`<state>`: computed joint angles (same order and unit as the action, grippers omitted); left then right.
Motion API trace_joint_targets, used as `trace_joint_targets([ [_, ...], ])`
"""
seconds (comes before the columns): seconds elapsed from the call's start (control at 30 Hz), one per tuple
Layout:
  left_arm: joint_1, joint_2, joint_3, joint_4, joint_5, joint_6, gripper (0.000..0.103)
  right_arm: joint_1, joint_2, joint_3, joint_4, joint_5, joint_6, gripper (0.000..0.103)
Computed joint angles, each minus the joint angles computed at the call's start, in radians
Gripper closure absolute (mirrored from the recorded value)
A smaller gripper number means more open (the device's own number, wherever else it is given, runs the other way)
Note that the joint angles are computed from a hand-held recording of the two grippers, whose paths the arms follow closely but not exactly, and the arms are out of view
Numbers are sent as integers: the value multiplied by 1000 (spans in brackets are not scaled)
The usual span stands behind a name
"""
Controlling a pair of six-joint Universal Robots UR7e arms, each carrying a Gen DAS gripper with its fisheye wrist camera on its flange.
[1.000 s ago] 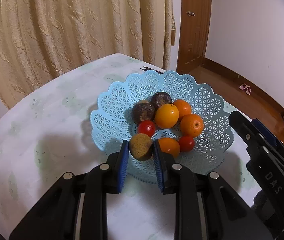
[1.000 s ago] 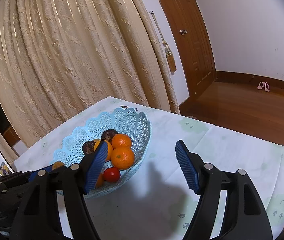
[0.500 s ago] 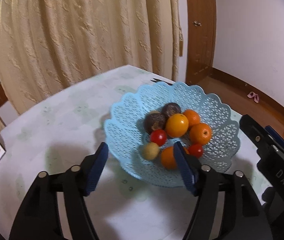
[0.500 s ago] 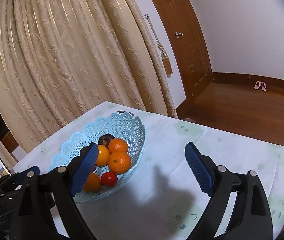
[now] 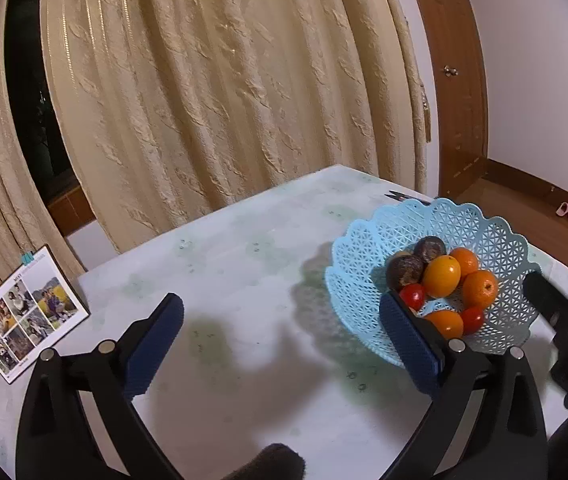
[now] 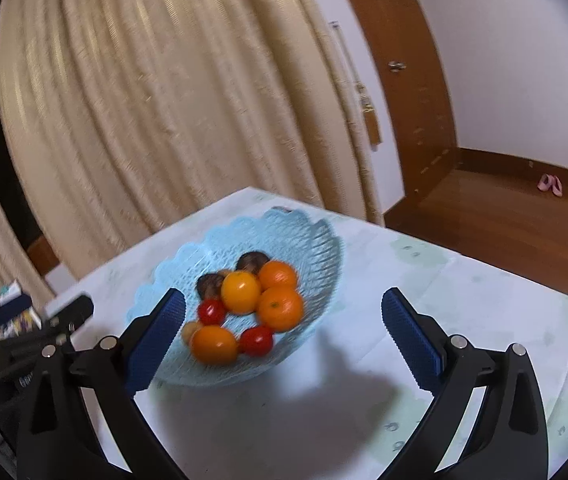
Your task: Organize fruits
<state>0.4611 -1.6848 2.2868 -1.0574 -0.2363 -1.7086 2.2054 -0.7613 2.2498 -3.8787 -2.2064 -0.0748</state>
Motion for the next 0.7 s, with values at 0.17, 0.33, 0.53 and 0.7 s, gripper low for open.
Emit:
trace_joint_targets([
  [0.17, -2, 23, -30, 128, -5, -112, 5, 31, 29, -19, -2, -23, -71, 3],
  [0.33, 0, 54, -55, 223, -6, -202, 5, 38, 36, -23, 2, -29, -84, 3],
  [0.53, 3, 106, -87, 367, -5, -347, 5, 38, 36, -25, 8, -28, -84, 3],
  [0.7, 5, 104, -84, 351, -9, -331, 5, 40, 40, -26, 3, -31, -88, 3],
])
